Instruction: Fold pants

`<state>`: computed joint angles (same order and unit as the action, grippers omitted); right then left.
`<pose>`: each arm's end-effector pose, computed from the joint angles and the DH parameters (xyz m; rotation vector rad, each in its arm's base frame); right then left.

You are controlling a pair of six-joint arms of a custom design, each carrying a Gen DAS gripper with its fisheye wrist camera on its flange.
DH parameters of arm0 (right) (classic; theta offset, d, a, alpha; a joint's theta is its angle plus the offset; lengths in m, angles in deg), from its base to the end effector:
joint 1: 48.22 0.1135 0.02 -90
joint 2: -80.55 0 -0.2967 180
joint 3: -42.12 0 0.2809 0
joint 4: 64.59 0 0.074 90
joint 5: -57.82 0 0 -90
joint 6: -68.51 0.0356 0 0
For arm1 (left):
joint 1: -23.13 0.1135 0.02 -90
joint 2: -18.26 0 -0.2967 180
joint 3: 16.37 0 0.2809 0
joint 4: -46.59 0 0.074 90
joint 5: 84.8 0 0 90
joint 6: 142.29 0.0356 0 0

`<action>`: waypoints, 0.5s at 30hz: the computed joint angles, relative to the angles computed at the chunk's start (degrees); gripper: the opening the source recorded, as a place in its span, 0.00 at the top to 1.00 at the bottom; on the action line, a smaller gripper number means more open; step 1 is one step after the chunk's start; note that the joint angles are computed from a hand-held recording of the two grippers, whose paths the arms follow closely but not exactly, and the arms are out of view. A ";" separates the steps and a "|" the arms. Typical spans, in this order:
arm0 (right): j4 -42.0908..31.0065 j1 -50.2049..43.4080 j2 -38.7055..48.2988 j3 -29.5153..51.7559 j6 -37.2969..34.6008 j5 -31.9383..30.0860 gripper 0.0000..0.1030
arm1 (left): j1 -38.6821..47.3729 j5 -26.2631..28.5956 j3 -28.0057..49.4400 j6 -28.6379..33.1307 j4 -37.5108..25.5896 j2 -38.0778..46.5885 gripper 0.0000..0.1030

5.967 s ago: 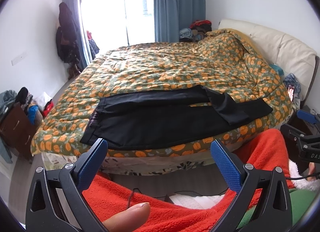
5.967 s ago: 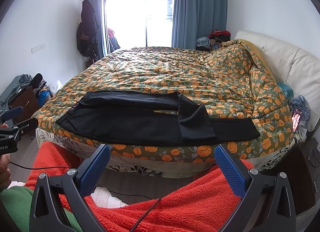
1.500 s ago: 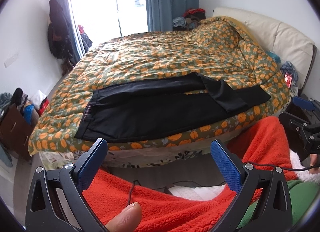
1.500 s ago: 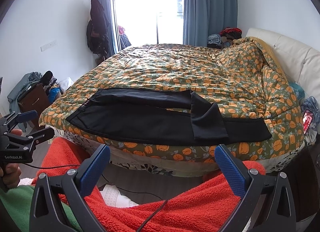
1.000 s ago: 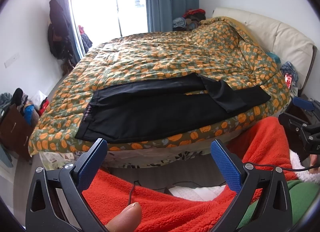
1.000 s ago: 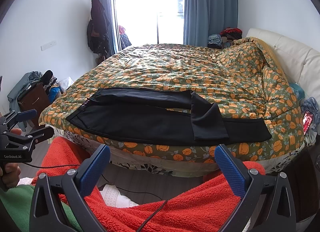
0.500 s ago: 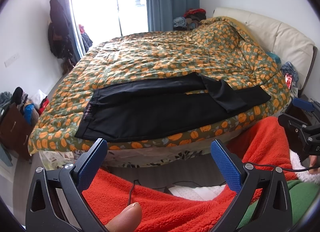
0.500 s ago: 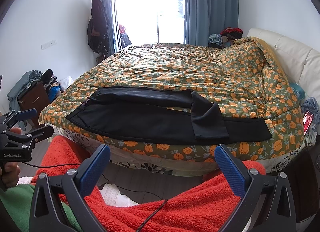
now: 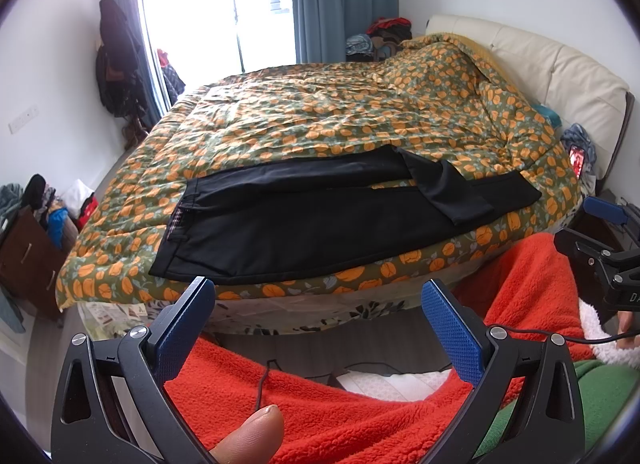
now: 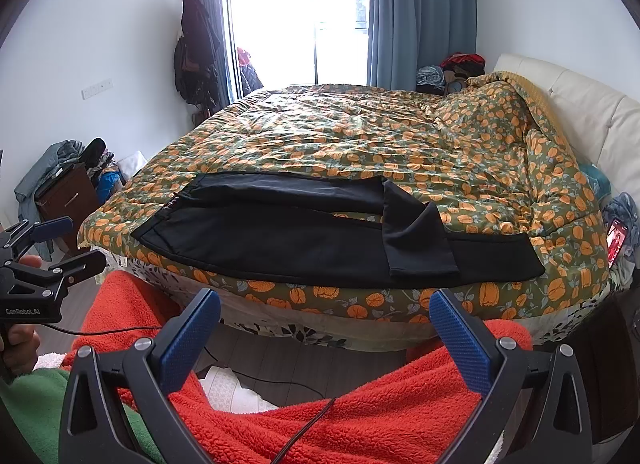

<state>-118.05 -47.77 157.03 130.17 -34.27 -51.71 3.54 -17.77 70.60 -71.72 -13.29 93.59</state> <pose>0.3058 0.0143 0.3865 -0.4328 2.2247 0.2783 0.2789 -0.0845 0.3776 -0.1770 2.3259 0.1491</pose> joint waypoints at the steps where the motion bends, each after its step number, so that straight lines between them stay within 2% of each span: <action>1: 0.00 0.00 0.00 0.00 0.00 0.00 0.00 | -0.13 -0.11 0.00 -0.12 0.00 0.05 0.00; 15: 0.12 0.04 -0.10 -0.30 0.01 0.03 0.00 | -0.05 -0.06 0.03 -0.09 -0.02 0.03 0.00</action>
